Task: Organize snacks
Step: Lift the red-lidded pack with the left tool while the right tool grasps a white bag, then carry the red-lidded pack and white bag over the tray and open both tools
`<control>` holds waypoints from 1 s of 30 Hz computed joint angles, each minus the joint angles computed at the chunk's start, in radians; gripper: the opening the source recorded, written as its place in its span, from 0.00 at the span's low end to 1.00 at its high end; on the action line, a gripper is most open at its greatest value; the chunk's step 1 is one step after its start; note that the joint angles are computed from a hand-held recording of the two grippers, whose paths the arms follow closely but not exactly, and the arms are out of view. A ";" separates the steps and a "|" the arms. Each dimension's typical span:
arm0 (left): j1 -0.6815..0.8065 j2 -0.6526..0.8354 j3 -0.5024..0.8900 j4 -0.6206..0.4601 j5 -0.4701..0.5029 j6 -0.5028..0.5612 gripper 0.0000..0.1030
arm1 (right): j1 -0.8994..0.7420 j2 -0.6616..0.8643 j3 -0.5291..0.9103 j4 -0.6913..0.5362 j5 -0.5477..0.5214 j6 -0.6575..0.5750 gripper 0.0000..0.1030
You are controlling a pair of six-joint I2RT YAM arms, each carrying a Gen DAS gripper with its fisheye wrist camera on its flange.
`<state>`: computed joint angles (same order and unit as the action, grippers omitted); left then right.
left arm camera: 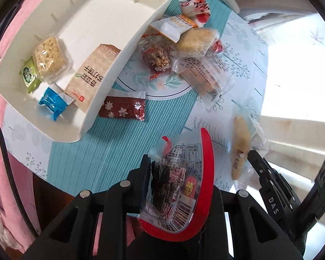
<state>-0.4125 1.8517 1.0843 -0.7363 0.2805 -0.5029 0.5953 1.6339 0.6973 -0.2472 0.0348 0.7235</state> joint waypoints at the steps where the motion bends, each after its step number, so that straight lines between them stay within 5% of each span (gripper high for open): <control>1: 0.011 -0.028 -0.005 -0.023 0.004 0.026 0.22 | 0.019 -0.006 0.005 -0.003 0.002 0.024 0.07; 16: 0.256 -0.222 0.022 -0.308 0.000 0.404 0.22 | 0.273 -0.002 0.214 -0.051 0.029 0.295 0.07; 30: 0.522 -0.229 0.152 -0.352 -0.017 0.684 0.22 | 0.395 0.205 0.613 -0.166 0.127 0.303 0.07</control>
